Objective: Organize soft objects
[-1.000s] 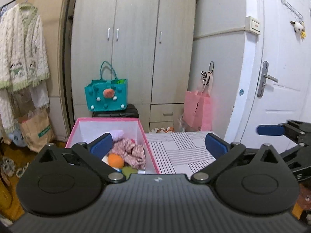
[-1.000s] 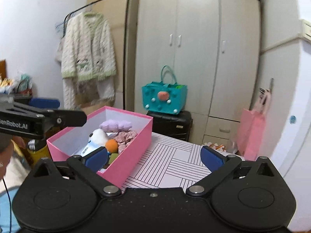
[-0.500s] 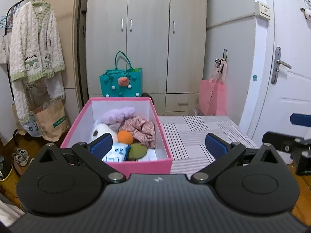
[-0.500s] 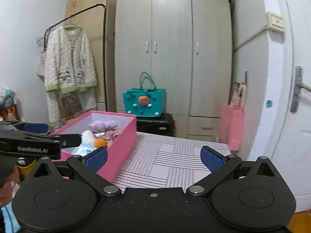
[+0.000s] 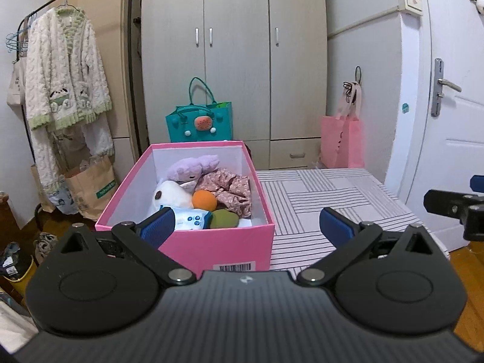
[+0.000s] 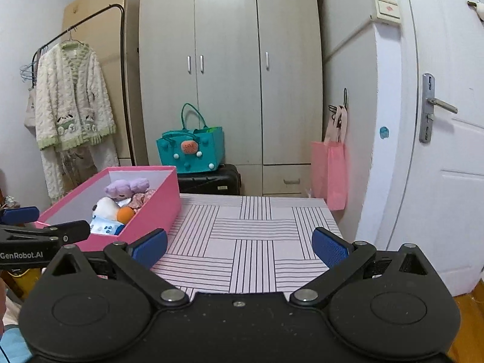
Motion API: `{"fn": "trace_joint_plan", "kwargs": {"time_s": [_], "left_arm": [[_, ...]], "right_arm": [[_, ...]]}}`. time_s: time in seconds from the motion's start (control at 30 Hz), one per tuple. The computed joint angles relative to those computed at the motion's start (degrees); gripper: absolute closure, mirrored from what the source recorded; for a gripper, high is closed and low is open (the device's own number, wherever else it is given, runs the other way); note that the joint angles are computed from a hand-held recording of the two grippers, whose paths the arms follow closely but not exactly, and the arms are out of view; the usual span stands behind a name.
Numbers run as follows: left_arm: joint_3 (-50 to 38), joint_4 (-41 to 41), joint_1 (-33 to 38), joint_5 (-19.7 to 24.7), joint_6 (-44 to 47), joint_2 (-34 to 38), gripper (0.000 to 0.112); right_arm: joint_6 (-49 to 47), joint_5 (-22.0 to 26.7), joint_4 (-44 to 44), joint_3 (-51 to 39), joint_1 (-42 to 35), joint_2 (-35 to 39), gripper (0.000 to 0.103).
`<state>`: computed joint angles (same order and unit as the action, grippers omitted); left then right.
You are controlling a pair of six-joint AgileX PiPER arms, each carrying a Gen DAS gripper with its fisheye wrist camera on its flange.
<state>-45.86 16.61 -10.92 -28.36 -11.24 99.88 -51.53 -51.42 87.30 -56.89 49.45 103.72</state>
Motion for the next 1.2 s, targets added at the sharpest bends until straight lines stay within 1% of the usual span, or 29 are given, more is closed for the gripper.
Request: {"fn": "trace_joint_plan", "kwargs": {"time_s": [0.07,0.2,0.43,0.6,0.8,1.1,1.2], "left_arm": [[0.8,-3.9,-0.6,-0.8,3.1,0.0,0.009],[1.3,-8.0,-1.1,-1.3,6.3,0.0,0.009],[1.6,-17.3,-2.1,-1.6,14.3,0.5,0.009],[2.2,-22.6,-3.2,-1.8,21.3,0.4,0.009],[2.8,-21.6,-3.0,-2.1,21.0,0.4,0.009],[4.7,-19.0,-2.6,-3.9,18.5,-0.3,0.009],[4.9,-18.7,-2.5,-4.3,18.2,-0.6,0.009]], "right_arm": [[-0.4,-0.5,0.8,-0.5,0.6,0.6,0.0],[-0.4,-1.5,1.8,-1.0,1.3,0.9,0.0],[-6.8,-5.5,8.1,-4.8,2.6,3.6,0.0],[-7.5,-4.5,9.8,-5.0,2.3,3.6,0.0],[-7.4,-4.6,10.0,-4.9,3.1,4.4,0.0],[-6.3,-9.5,10.4,-6.0,5.1,5.5,0.0],[-6.2,-9.8,10.4,-6.0,5.4,5.6,0.0]]}}
